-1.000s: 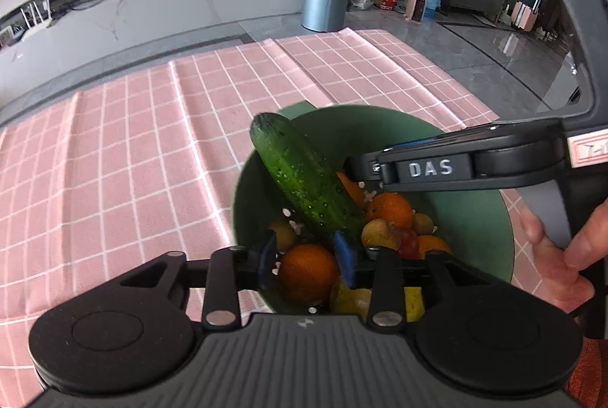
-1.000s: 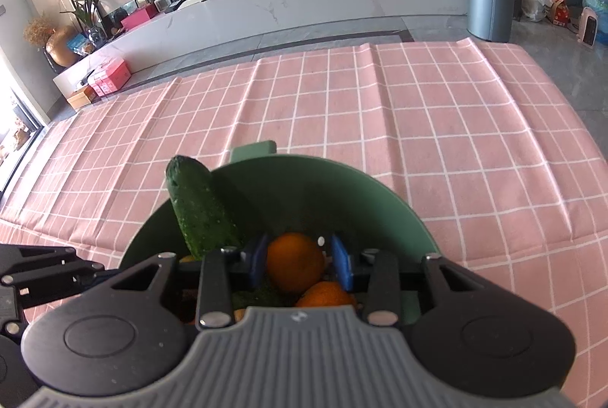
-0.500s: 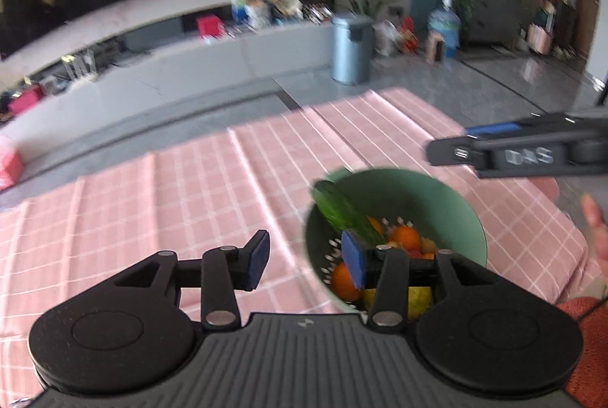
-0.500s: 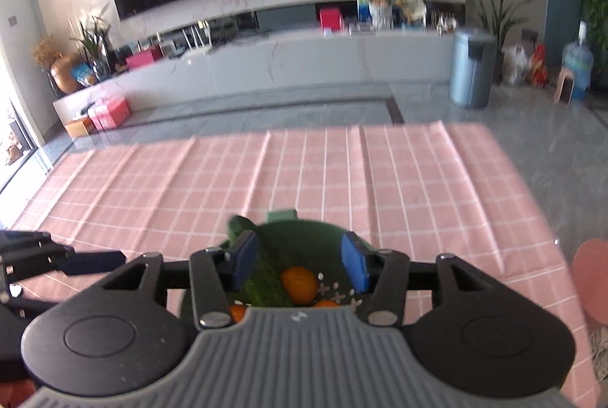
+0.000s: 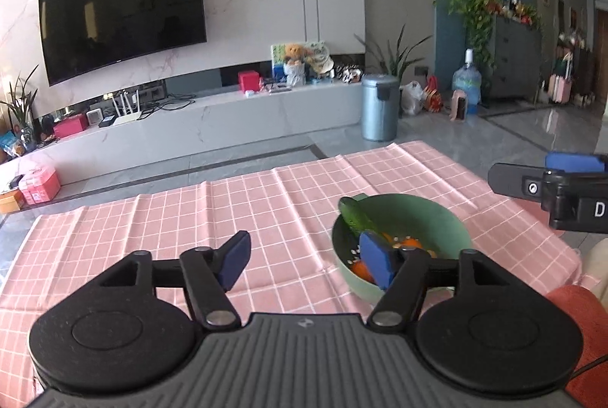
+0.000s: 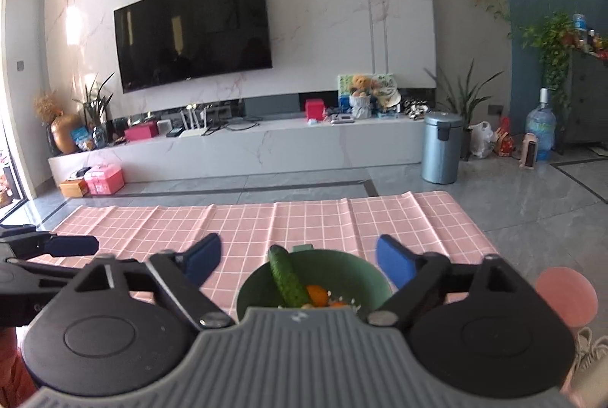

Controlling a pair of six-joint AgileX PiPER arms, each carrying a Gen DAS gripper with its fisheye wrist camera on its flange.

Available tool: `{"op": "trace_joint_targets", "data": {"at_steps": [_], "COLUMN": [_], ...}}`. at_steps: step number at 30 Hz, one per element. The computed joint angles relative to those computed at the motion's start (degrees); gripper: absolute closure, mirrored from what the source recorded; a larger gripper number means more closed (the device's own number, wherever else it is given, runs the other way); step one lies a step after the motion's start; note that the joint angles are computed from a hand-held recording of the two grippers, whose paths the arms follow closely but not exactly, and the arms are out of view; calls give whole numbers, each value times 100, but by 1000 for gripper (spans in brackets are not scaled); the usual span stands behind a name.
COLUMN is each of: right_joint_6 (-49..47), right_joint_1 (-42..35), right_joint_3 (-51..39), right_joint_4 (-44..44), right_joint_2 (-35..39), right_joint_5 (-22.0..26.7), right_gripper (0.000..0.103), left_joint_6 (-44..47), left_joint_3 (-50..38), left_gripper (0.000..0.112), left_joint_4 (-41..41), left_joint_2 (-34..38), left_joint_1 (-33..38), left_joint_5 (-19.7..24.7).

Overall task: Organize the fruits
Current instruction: 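Open both tools and pull them back from the colander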

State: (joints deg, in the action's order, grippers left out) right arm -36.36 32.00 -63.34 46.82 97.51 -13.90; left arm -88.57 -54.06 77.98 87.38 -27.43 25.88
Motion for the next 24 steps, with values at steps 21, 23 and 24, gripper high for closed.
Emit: {"op": "trace_joint_targets", "data": {"at_steps": [21,23,24], "right_joint_6": [-97,-138,-93], "right_joint_1": [922,920,903], "right_joint_3": [1038,952,903], "right_joint_4": [521,469,397], "right_joint_2": [752,899,970], "right_joint_5": [-1420,-1430,-1393], "right_gripper": [15,15,15], "left_joint_6": [-1341,-1294,-1285], "left_joint_3": [504,518,505], "left_gripper": [27,27,27], "left_joint_4": [305,223,207], "left_joint_2": [840,879,914], "left_joint_1": [-340,-273,-250], "left_joint_5": [698,591,569]}}
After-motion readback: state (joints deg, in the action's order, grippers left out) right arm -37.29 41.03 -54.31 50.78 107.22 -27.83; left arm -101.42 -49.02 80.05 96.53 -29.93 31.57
